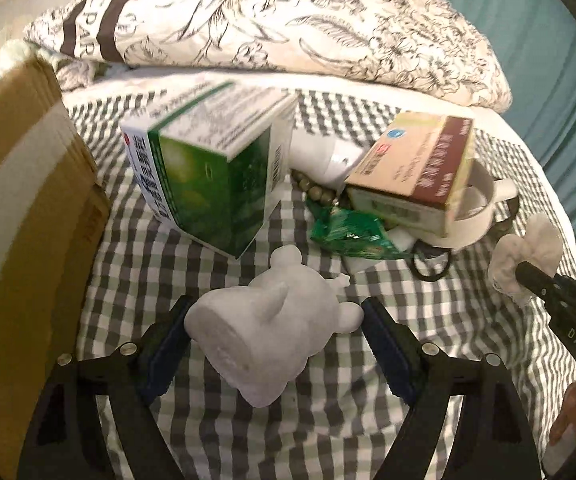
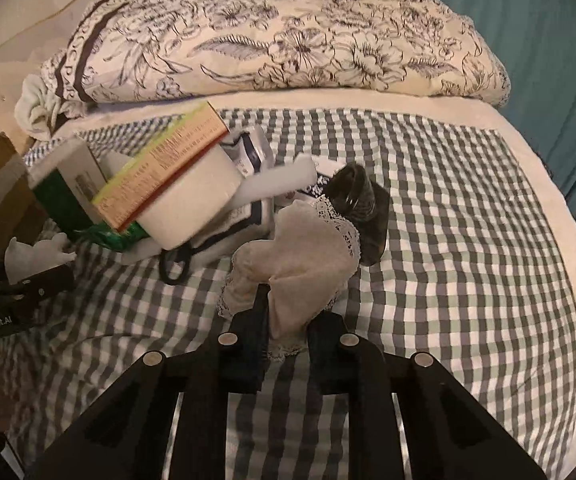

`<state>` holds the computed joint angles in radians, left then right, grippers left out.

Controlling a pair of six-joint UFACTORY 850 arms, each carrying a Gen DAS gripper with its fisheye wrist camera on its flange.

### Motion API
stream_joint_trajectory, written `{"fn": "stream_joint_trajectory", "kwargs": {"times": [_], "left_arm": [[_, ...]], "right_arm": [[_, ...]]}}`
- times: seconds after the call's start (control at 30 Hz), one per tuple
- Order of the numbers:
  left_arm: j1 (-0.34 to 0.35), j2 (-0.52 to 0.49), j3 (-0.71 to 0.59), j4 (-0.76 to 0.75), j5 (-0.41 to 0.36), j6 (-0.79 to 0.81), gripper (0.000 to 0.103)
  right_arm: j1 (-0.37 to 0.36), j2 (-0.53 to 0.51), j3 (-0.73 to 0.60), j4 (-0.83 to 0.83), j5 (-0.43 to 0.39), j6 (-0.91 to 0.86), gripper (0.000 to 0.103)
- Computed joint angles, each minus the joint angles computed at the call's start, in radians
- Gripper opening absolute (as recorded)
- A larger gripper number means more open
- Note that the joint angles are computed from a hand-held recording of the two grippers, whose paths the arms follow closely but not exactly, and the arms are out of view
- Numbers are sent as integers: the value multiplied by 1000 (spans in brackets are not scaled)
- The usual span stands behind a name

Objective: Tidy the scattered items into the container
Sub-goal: 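Lift the bear toy with the left tool while the right tool carries the lace cloth toward the box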

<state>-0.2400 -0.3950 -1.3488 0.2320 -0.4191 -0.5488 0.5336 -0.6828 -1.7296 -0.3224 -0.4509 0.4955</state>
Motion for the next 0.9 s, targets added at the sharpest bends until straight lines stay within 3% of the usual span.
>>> {"fn": "stream_joint_trajectory", "kwargs": {"times": [0.9], "left_arm": [[-66,338,148,309,10,-278,85]], "right_arm": [[84,344,236,-321,78,325,16]]}}
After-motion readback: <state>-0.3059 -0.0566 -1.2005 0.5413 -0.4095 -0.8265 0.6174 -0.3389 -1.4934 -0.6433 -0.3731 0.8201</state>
